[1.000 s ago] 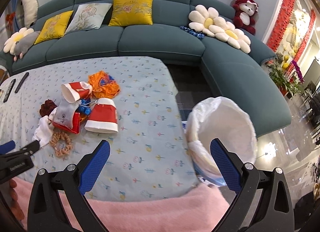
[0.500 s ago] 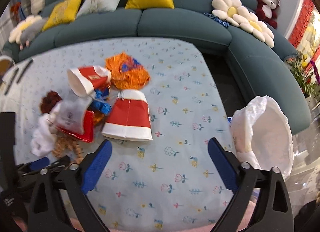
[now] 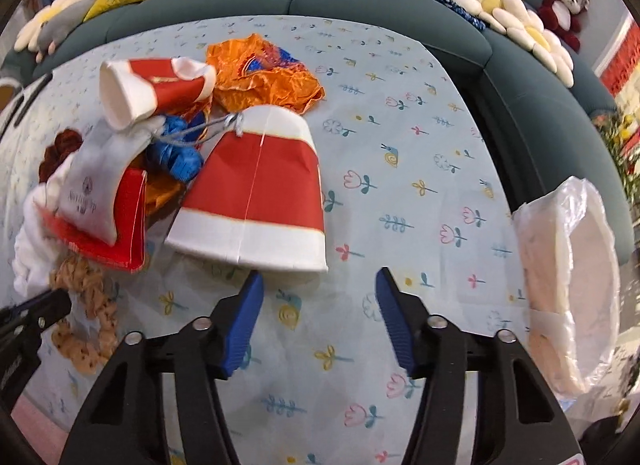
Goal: Collect trash
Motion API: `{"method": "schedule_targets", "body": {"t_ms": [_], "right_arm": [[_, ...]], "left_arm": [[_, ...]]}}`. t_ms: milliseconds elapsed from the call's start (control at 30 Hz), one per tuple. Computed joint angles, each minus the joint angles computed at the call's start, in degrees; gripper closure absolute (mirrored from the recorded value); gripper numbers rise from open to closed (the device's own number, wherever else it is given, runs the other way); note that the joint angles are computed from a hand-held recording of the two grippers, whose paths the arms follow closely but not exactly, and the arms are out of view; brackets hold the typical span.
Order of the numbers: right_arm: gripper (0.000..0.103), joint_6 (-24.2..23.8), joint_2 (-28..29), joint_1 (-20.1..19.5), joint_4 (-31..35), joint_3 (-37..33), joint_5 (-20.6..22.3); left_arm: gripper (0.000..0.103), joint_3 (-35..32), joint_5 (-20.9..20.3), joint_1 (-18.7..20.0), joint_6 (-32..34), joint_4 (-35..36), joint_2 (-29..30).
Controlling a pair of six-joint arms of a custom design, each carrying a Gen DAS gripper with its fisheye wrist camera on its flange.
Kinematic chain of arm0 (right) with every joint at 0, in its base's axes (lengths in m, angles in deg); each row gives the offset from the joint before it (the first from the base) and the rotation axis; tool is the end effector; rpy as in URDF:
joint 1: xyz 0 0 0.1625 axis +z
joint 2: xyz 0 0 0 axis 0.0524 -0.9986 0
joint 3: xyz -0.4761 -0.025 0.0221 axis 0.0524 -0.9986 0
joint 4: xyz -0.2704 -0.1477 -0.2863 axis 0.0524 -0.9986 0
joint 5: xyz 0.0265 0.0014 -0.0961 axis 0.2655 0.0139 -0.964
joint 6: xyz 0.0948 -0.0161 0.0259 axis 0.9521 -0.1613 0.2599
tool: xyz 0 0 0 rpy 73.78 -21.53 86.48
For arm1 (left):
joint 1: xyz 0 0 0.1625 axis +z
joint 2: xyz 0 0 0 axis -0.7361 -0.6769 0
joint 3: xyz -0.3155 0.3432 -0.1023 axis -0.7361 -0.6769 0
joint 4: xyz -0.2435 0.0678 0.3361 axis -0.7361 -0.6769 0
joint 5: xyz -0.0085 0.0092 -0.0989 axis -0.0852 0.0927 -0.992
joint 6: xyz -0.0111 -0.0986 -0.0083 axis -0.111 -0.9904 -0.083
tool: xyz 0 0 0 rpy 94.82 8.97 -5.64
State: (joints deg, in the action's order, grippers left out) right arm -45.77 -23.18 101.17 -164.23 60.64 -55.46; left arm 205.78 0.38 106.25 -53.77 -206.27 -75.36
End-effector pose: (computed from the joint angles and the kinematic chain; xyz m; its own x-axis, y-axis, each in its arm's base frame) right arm 0.2088 -0.5611 -0.0570 -0.5821 -0.3497 0.7341 -0.5490 0.8350 -0.0376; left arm -0.0411 -0.4713 0.1296 -0.7091 -0.4903 -0.5068 -0.1542 0.8091 -0.5670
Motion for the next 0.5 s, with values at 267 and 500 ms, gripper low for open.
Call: {"method": "schedule_targets", "body": {"t_ms": [267, 500], "right_arm": [[0.096, 2.11, -0.74, -0.73, 3.70, -1.64, 3.09], [0.099, 2.98, -3.85, -0.87, 3.72, -0.14, 6.79]], "left_arm": [[0.097, -0.24, 0.48, -2.53, 0.11, 2.19, -2.07], [0.097, -1.08, 1.90, -5.18, -0.74, 4.02, -2.76]]}}
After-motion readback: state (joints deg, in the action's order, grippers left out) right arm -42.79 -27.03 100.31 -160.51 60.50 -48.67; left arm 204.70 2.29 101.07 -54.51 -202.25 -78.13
